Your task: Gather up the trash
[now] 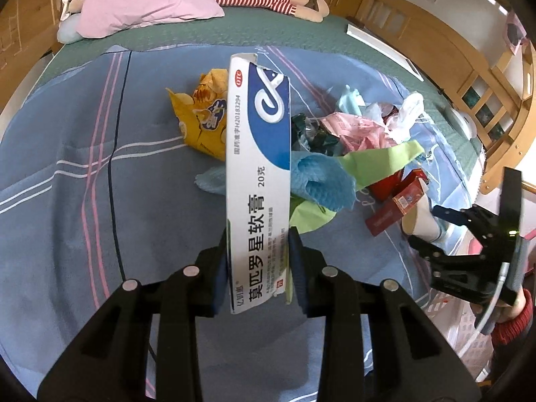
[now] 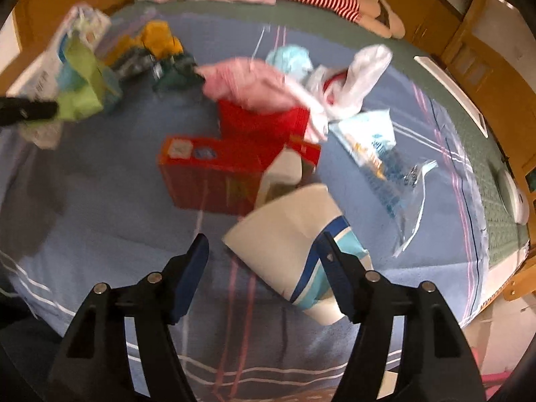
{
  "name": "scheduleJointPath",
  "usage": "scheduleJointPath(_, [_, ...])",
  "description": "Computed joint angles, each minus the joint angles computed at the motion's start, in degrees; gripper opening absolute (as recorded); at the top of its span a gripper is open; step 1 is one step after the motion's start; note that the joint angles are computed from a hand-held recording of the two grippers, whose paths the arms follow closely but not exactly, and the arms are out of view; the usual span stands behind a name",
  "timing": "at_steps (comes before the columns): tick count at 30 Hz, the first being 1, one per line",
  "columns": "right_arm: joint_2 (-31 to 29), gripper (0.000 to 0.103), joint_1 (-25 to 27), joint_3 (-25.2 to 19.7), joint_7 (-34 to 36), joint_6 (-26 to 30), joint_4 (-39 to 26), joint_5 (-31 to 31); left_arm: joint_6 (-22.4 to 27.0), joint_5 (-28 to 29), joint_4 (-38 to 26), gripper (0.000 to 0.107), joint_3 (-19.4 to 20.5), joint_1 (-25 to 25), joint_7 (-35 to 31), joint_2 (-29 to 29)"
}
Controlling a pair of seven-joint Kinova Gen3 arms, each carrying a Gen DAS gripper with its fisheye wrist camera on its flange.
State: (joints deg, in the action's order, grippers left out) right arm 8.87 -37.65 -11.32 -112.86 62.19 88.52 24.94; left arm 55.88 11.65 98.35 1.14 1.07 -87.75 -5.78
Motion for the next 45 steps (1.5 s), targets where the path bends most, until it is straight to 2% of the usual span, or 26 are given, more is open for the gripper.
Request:
scheduleJointPath(9, [1.88,0.067,-1.45,0.96,-1.13,0.20,0.64,6.02,-0.01,-0.39,0.14,0.033,0.52,0.40,0.81,0.66])
scheduleJointPath(14, [2.42,0.071,-2.03,1.18,-1.35,0.41,0.92,7.55,-0.40,-1.88,1.16,0.033,1.42,0.71,5.48,0.08])
scheduleJointPath(17, [2.04,0.055,-2.18,1.18,-2.41,0.16,0.90,7.66,-0.21,-6.58,0.96,0.033,3.55,1.63,11.37,-0.89])
scheduleJointPath(19, [1.37,0.041,-3.13,0.58,-3.73,0.18,1.39,9.23,-0.38,-10.77,0.57,0.033,5.47,2.24,14.91,-1.88])
scheduleJointPath(20, [1.01,0.040,-4.02,0.74,-4.28,0.36,1.41,9.98,-0.43,-11.97,0.37,0.032,5.57,2.87,15.87,-2.46])
scheduleJointPath(21, [0.68,0.036,-3.85,0.45,-4.53,0.08,1.36,9.79,-0.70,-12.25,0.36,0.023,5.42,3.21,16.00,-3.04])
scheduleJointPath(25, [-0.54,0.030,-3.18,-0.26,-5.89,-0.91,0.86,7.88,-1.20,-11.17,0.60,0.023,3.97,3.40,15.29,-4.74])
scheduleJointPath(31, [-3.54,0.029,-1.92,-1.62,-7.02,-3.72,1.56,3.68,0.08,-10.35,1.24,0.023,2.84,2.22,15.08,-4.62])
scheduleJointPath(34, [-4.75,0.027,-1.97,-2.63,-7.63,-4.49,1.95,3.45,0.72,-9.57,1.70,0.022,1.95,1.48,15.37,-4.99])
scheduleJointPath(39, [-5.38,0.027,-2.17,-3.73,-9.08,-4.61,2.00,3.14,0.26,-4.94,2.94,0.022,-1.29,0.16,12.44,-7.14])
scheduleJointPath(45, [-6.54,0.026,-0.45,-3.74,-8.63,-6.75,2.31,-1.52,0.92,1.34,4.59,0.022,-4.79,-1.81,8.56,-7.38])
